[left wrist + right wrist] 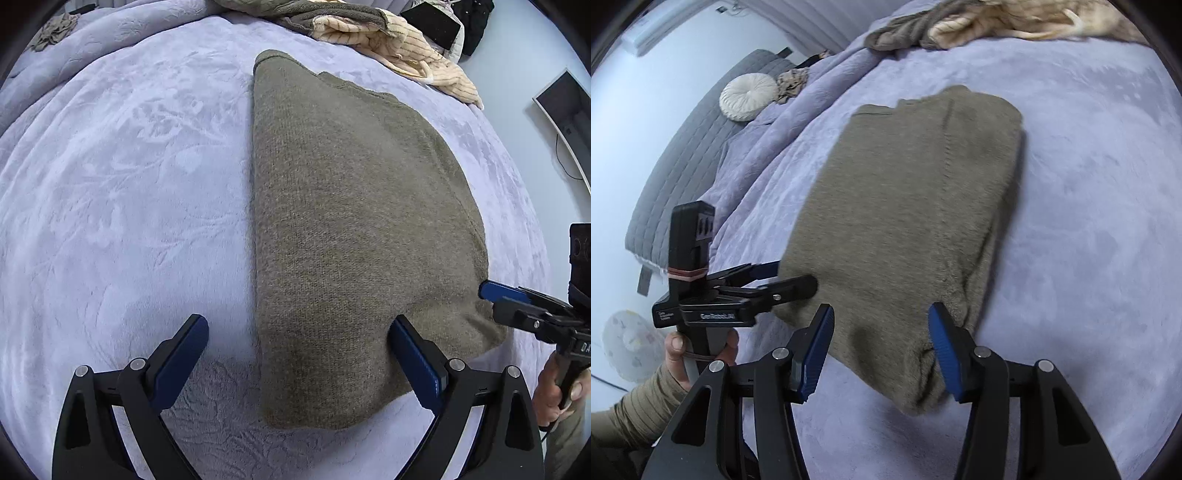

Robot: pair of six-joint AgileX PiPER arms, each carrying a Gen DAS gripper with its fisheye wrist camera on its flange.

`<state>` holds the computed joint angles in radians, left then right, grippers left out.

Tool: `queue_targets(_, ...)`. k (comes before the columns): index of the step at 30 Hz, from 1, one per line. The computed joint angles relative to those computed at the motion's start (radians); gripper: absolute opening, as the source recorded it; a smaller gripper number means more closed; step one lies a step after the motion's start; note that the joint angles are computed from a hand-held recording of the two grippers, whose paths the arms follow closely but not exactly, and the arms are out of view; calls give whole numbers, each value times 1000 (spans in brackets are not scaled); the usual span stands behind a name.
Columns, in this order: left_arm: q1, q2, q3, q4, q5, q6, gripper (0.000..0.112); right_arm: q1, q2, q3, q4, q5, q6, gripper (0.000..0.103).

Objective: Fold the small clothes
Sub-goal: 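Move both grippers to the side edges of the folded sweater, then close both grippers on the folded sweater edges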

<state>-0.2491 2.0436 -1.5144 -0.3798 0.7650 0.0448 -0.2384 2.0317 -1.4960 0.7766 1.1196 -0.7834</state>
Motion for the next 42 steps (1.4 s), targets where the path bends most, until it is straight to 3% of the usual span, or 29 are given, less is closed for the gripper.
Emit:
queue_targets(4,4,-45,21,11,-1,-16,98,22,-98,58,-72,-105,69,48)
queue_targets(6,14,-95,48,-41,-18,26,98,25,-149,95,-7,-88,11,50)
queue_targets(8,-2,-105,36,3,-22,-6,98,39,-174,109,31,-70,-22,55)
queue_targets(11,-36,-54,-25,140,22,-106,98,63,-153,118,70,-35,-50,61)
queue_targets(12,-42,-27,-48,179,47,-133,98,80,-144,124,45,-60,-27,61)
queue_targets(15,-17,-10,-45,112,56,-82,98,73,-112,147,-50,-149,59,60)
queue_targets(18,-26,-52,-7,172,36,-106,98,-9,-107,162,12,-112,42,57)
queue_targets(21,-52,-120,45,298,-2,-149,98,-9,-213,230,-112,-241,100,75)
queue_targets(26,-31,-148,20,291,9,-78,98,-101,-229,185,-111,-186,89,77)
queue_targets(30,-24,-95,-67,284,41,-53,98,-111,-180,81,-151,-164,162,80)
queue_targets(35,21,25,-215,181,131,9,98,-86,-85,-55,-169,-120,228,80)
queue_targets(42,85,281,-584,-36,385,47,98,-10,124,-293,-167,-19,334,80)
